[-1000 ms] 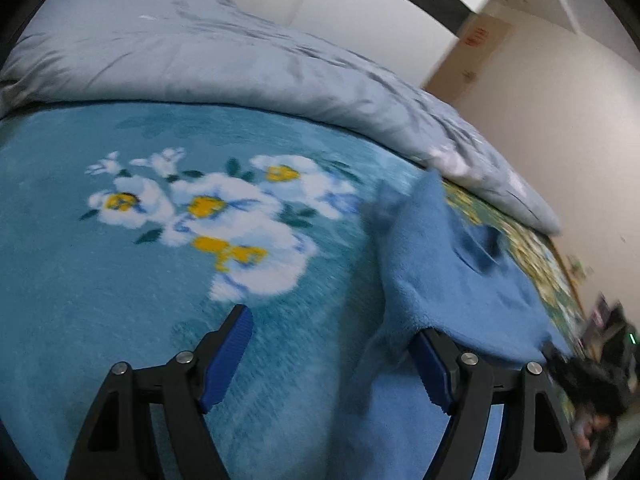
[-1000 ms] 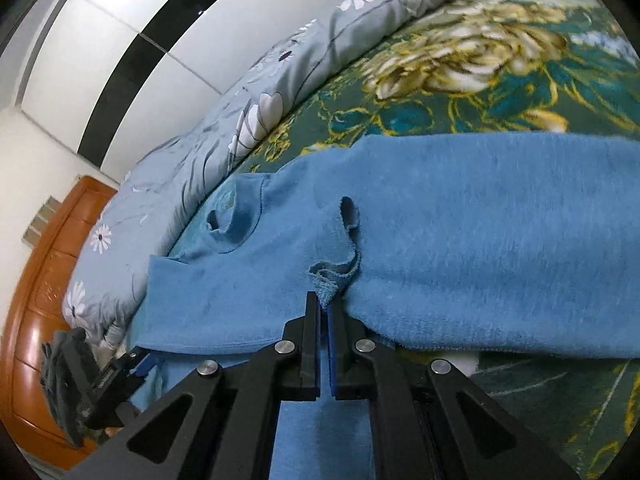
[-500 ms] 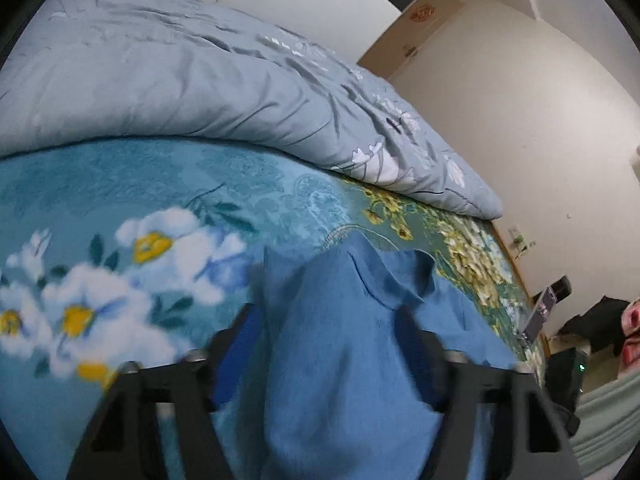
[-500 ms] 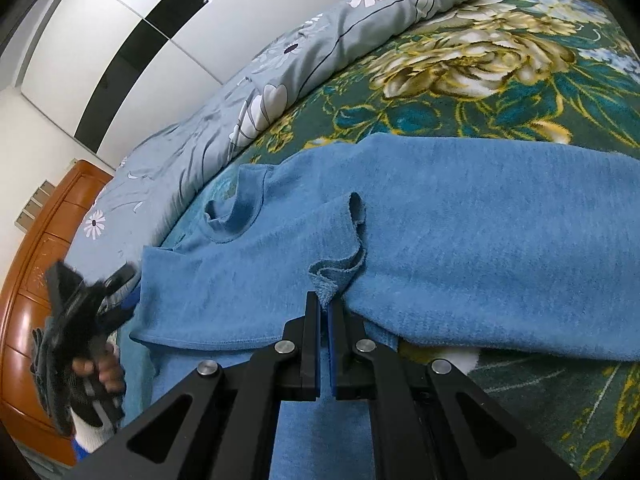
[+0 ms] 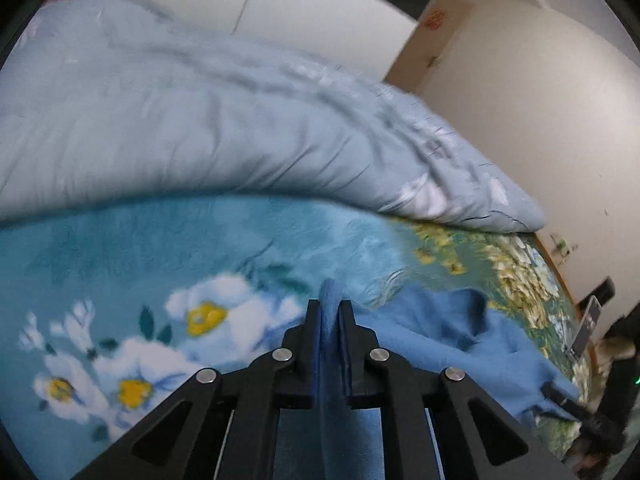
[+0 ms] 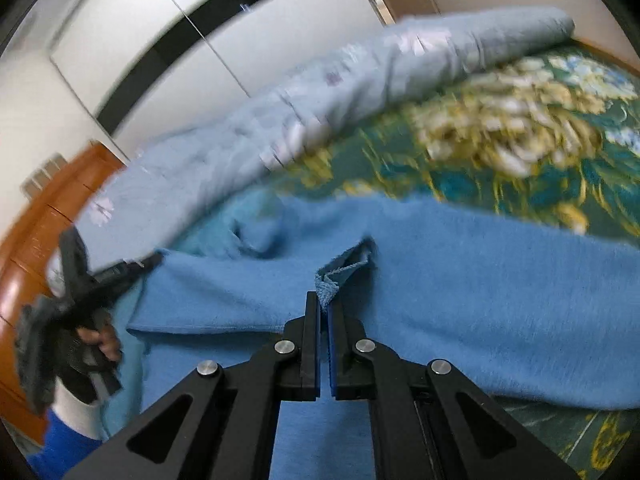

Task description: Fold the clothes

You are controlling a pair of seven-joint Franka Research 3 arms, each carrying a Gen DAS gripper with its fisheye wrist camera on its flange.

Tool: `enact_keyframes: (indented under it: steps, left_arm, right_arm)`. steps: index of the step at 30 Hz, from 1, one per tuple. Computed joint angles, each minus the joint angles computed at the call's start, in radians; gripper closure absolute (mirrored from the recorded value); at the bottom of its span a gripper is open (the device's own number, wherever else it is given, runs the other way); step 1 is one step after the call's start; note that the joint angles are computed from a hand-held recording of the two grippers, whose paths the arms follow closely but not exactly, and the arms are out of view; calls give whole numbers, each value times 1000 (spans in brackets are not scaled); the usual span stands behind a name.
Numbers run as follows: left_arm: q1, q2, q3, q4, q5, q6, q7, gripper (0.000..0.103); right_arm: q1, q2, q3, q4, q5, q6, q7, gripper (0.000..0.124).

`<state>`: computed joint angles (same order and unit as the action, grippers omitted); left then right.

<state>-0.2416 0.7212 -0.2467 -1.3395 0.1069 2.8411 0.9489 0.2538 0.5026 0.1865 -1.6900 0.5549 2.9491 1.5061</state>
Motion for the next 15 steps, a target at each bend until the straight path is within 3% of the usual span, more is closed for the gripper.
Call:
enact_keyframes:
  steps: [1,4,6,8,10,13,15]
  left_arm:
    - [26,8,-30,-8,-34,0,0,86]
    - [86,-9,-88,-98,-107,85,-9,67]
    - [150,-7,-167,-134,-148,133,34,64]
    - [205,11,-241,-131,-178,149,88,51]
    - [208,28,-254,-93,-191,122,105,42]
    - [179,67,-236,-2,-206,39,116,42]
    - [131,92,-181,83,-206,-63,91,44]
  right_arm:
    - [18,10,-27,7,-20,-39,33,121]
    - [5,12,-9,-12,-11,-43,15,121]
    - [-6,11,1,-12,-1,-46,1,121]
    - [-7,13,0,-2,0,-57,-5,121]
    - [-19,20,12,9,15,-64,-23,120]
    - [-48,27,43,18,67,-59,-58,120]
    - [-69,29,67,24,111,-57,-89,120]
